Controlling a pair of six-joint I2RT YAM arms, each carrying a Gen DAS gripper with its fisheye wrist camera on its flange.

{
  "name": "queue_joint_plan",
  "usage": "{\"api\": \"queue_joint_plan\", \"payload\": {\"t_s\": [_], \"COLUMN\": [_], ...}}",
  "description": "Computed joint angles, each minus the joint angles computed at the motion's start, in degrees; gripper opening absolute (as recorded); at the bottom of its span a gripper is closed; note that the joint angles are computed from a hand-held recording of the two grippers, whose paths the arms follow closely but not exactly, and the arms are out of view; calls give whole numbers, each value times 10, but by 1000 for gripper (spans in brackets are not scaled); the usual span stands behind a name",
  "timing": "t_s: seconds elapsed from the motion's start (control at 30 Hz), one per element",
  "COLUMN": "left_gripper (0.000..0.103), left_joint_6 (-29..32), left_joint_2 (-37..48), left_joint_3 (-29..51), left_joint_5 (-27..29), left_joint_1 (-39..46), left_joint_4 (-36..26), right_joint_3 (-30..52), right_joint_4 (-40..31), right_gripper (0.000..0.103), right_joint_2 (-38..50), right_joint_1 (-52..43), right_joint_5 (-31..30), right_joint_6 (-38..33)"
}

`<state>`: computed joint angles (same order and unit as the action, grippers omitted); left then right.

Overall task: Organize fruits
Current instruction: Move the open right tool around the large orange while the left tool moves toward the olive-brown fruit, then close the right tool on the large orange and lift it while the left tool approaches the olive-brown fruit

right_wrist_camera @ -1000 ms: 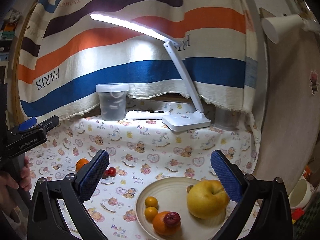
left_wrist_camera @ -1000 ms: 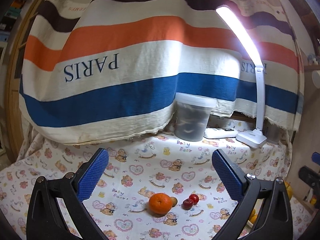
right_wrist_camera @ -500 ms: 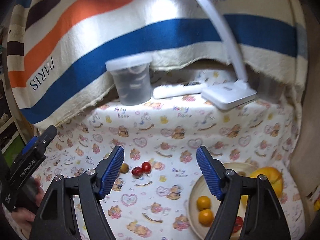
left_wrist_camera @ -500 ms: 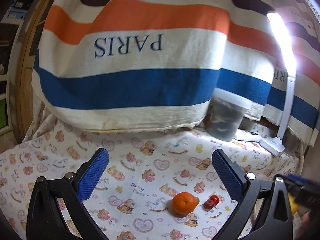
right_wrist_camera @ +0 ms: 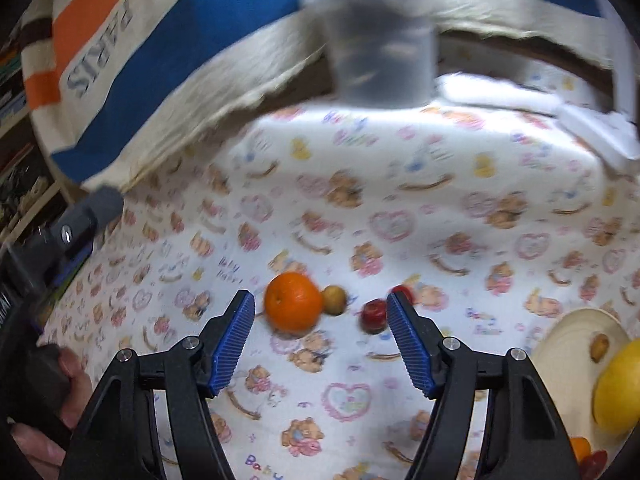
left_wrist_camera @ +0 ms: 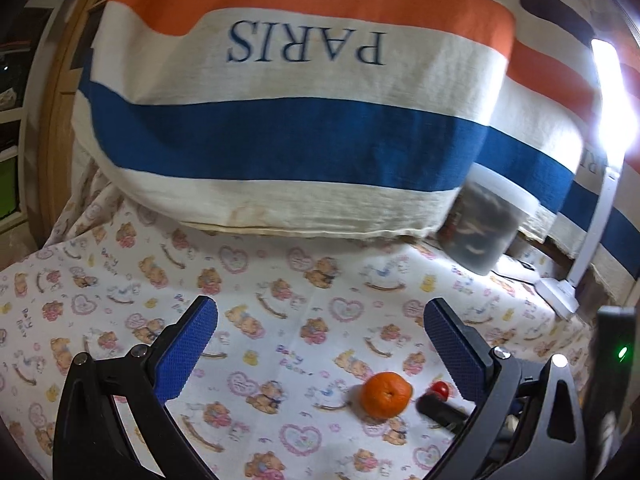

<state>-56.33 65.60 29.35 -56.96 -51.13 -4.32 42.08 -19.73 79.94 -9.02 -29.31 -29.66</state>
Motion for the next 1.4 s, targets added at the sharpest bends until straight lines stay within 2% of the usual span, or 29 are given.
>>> {"api": "queue_joint_plan", "payload": {"t_s": [0.2, 0.43, 0.53, 0.6, 0.73, 0.83, 0.93, 1.3, 1.4], "left_gripper": [103, 103, 103, 103, 103, 103, 103, 102, 102], "left_joint_6": [-30, -46, -49, -50, -42, -39, -37, -5, 18], "left_joint_2": [-22, -20, -11, -10, -11, -4, -2, 5, 28], "left_joint_3": [-19, -25, -19, -19, -23, -22, -21, -7, 6], "left_joint_5": [17, 27, 22, 21, 27, 32, 33, 3, 7], "left_joint_1": [31, 42, 42, 41, 43, 45, 43, 20, 14], "left_joint_4": [-16, -20, -28, -30, -17, -14, -11, -18, -14], "right_joint_3": [-38, -53, -60, -57, -65, -70, -72, -80, -101], "right_joint_4": [79, 127, 152, 158, 188, 202, 204, 143, 168], "right_gripper": [71, 71, 67, 61, 59, 51, 49, 48, 48], "right_joint_2": [4, 29, 40, 54, 65, 68, 67, -22, -59], "right_joint_1": [85, 124, 144, 154, 169, 173, 166, 26, -1], "right_joint_5": [99, 146, 167, 176, 204, 215, 202, 61, 60], "right_joint_6": [32, 72, 85, 91, 110, 113, 113, 65, 73]}}
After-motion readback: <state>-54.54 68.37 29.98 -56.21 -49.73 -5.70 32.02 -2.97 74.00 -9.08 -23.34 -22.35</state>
